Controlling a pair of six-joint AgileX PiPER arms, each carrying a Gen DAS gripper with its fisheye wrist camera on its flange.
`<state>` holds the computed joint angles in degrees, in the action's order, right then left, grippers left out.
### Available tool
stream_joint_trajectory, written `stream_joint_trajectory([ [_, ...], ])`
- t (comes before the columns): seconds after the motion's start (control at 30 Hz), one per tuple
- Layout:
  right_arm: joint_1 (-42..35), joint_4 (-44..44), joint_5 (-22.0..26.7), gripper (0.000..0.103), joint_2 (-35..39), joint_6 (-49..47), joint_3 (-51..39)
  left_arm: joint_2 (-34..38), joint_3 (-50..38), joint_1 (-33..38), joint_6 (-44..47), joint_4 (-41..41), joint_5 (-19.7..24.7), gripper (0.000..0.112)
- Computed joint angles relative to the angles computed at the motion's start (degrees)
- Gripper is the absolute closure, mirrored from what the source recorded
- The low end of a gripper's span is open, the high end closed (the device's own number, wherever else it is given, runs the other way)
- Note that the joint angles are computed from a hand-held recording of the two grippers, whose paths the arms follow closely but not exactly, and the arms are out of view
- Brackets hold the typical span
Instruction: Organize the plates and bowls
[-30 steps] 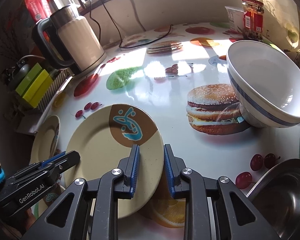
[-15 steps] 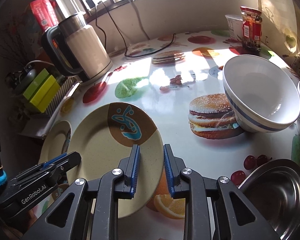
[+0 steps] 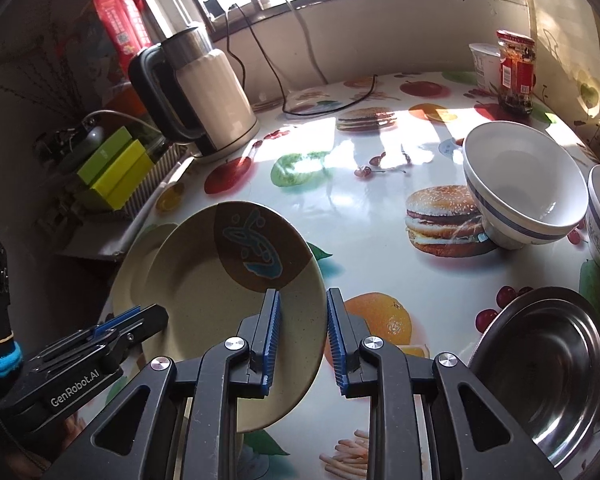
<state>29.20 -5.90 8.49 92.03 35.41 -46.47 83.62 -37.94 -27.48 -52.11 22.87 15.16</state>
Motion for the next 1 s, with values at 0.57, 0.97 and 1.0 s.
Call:
stream_joint_trajectory([
  [0.57,7.13,9.40,-0.99,0.080,-0.69,-6.87,3.19,-10.87,13.04,-1.66,-17.16,11.69,1.42,0.088],
  [0.97,12.21,3.69,-0.28,0.080,1.95,-0.24,2.42,-14.73,18.51,-0.58,-19.53,12.28,2.22,0.088],
  [1.0,12.43,3.76,-0.22,0.080,2.16,-0.26,2.36,-14.97,18.69,-1.20,-20.94,13.27,2.74,0.088],
])
